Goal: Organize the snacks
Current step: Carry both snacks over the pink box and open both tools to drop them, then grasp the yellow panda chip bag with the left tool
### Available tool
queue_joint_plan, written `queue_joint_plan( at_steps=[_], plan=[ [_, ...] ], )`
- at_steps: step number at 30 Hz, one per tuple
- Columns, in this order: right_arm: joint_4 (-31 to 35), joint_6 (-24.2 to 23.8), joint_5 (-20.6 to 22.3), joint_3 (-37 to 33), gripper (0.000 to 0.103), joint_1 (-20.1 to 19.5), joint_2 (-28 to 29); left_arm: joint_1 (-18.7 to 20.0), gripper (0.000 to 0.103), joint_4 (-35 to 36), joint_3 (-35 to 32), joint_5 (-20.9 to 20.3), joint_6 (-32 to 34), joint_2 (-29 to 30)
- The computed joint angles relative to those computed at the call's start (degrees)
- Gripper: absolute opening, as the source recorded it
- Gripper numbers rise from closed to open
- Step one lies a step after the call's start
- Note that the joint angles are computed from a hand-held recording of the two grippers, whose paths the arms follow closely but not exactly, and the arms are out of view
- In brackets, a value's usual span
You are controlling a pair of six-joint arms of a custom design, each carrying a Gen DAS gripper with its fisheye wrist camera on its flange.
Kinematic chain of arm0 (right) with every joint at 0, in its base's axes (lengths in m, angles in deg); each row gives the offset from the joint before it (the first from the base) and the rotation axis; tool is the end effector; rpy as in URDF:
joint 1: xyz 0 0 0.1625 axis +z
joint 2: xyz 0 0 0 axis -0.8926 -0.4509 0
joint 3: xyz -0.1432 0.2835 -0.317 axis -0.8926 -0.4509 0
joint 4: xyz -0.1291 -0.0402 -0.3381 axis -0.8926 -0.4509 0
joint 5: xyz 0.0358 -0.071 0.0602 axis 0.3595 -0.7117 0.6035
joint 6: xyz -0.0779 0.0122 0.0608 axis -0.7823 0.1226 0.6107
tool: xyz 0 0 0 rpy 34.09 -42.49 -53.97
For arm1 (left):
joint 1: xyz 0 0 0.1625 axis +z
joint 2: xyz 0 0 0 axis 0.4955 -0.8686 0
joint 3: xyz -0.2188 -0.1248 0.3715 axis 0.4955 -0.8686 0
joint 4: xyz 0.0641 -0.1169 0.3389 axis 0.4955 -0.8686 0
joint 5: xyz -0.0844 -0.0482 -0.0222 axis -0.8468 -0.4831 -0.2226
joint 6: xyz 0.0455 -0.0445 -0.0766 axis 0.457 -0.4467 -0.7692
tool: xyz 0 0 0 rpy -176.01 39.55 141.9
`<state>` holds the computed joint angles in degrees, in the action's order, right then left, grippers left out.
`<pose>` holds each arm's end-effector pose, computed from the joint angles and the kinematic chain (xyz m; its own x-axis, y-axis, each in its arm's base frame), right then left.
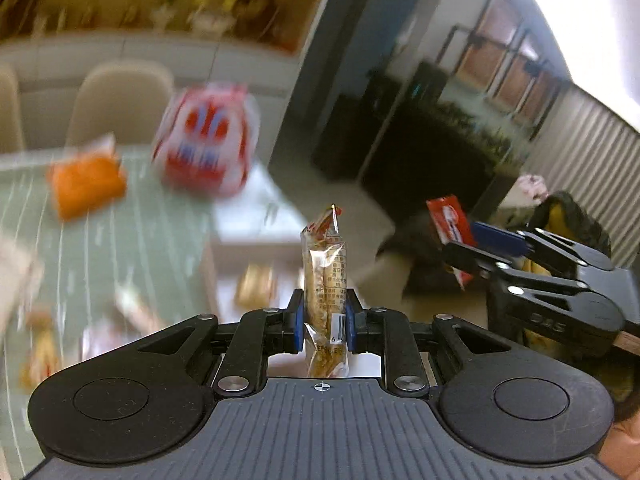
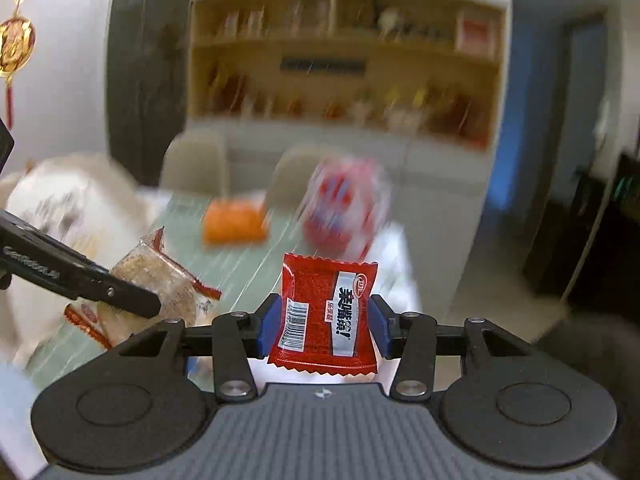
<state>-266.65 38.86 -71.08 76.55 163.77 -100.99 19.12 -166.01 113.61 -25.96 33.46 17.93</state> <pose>0.1761 -0.4965 0.3085 -0.6565 0.0620 0.7518 -0.6649 0.4231 -0.6155 -0.3679 -0.6544 0.1581 -0.6904 0.6812 -0.2434 0.7188 0.6082 -0.3368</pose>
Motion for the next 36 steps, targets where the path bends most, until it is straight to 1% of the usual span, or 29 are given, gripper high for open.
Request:
queue_joint_plan(
  at_steps=[1, 3, 5, 6, 8, 10, 12, 13, 15, 18, 19, 20, 22, 23, 25, 27, 28, 29, 31, 33, 34, 36],
  plan=[
    [1.4, 0.0, 0.4, -2.0, 0.047, 0.1, -0.7, 0.3, 0.023, 1.7, -4.0, -0.9, -0.2, 2.1],
    [5.5, 1.3, 1.5, -6.0, 0.047, -0.2, -1.8, 1.3, 0.023, 6.1, -12.6, -2.8, -3.1, 7.0],
    [7.7, 1.6, 0.9, -9.9, 0.047, -0.6, -1.3, 2.4, 0.023, 10.0, -19.4, -4.2, -4.5, 11.5],
    [8.4, 1.5, 0.3, -11.7, 0.047, -1.0, -0.6, 2.9, 0.023, 11.8, -22.5, -4.3, -4.5, 13.9],
    [9.9, 2.6, -0.8, -14.0, 0.047, -1.8, 0.4, 4.1, 0.023, 16.2, -27.2, -5.0, -4.3, 17.6],
    [12.4, 5.3, -1.5, -14.8, 0.047, -3.1, 0.8, 6.1, 0.023, 22.7, -32.6, -6.8, -5.8, 21.7],
    [14.1, 6.9, -1.8, -14.8, 0.047, -4.3, 1.1, 7.4, 0.024, 25.9, -35.4, -5.8, -6.4, 24.3],
    [14.6, 7.3, -2.2, -14.6, 0.047, -4.8, 1.4, 7.8, 0.024, 25.3, -34.8, -4.9, -5.5, 24.6],
    [17.4, 8.8, -2.8, -15.2, 0.047, -5.9, 2.0, 8.4, 0.024, 21.6, -31.9, -3.7, -3.7, 23.7],
    [21.8, 10.6, -3.0, -16.9, 0.047, -7.3, 3.1, 9.2, 0.025, 12.3, -24.5, -4.3, -3.8, 19.5],
    [23.0, 11.3, -2.9, -17.2, 0.047, -7.6, 3.5, 9.5, 0.025, 9.1, -22.0, -3.5, -4.0, 18.0],
    [25.0, 12.1, -2.4, -18.3, 0.048, -8.2, 4.0, 9.8, 0.025, 5.8, -19.1, -2.1, -4.4, 16.4],
    [30.1, 14.5, -0.3, -20.9, 0.058, -9.4, 5.2, 10.4, 0.025, 0.8, -13.7, 1.2, -6.2, 13.3],
    [33.5, 16.0, 0.7, -22.5, 0.059, -10.0, 5.7, 10.8, 0.025, -1.2, -10.8, 3.2, -7.8, 11.6],
    [39.2, 18.7, -0.3, -26.4, 0.059, -10.4, 7.7, 11.7, 0.025, -4.1, -5.9, 7.8, -11.5, 8.7],
    [40.3, 18.8, -2.4, -29.0, 0.059, -9.9, 10.1, 12.7, 0.025, -7.7, -0.8, 11.6, -14.5, 5.8],
    [40.2, 18.2, -2.7, -29.8, 0.06, -9.4, 11.2, 13.3, 0.025, -9.0, 1.1, 13.0, -15.8, 4.6],
    [40.5, 17.2, -2.1, -31.0, 0.061, -8.8, 12.5, 14.0, 0.025, -9.4, 2.6, 14.8, -17.5, 3.4],
    [41.6, 15.5, -1.1, -34.3, 0.068, -7.4, 15.5, 15.1, 0.025, -9.1, 4.1, 17.2, -19.5, 1.6],
    [45.0, 13.8, 0.9, -39.1, 0.073, -5.9, 19.4, 16.1, 0.025, -9.0, 5.4, 18.2, -20.1, -0.3],
    [47.6, 13.3, 2.0, -41.9, 0.074, -5.1, 21.5, 16.3, 0.025, -9.5, 7.4, 18.2, -20.2, -1.8],
    [54.8, 13.1, 4.0, -49.2, 0.074, -3.6, 26.6, 17.0, 0.025, -10.2, 9.6, 17.1, -19.3, -3.7]
  ],
)
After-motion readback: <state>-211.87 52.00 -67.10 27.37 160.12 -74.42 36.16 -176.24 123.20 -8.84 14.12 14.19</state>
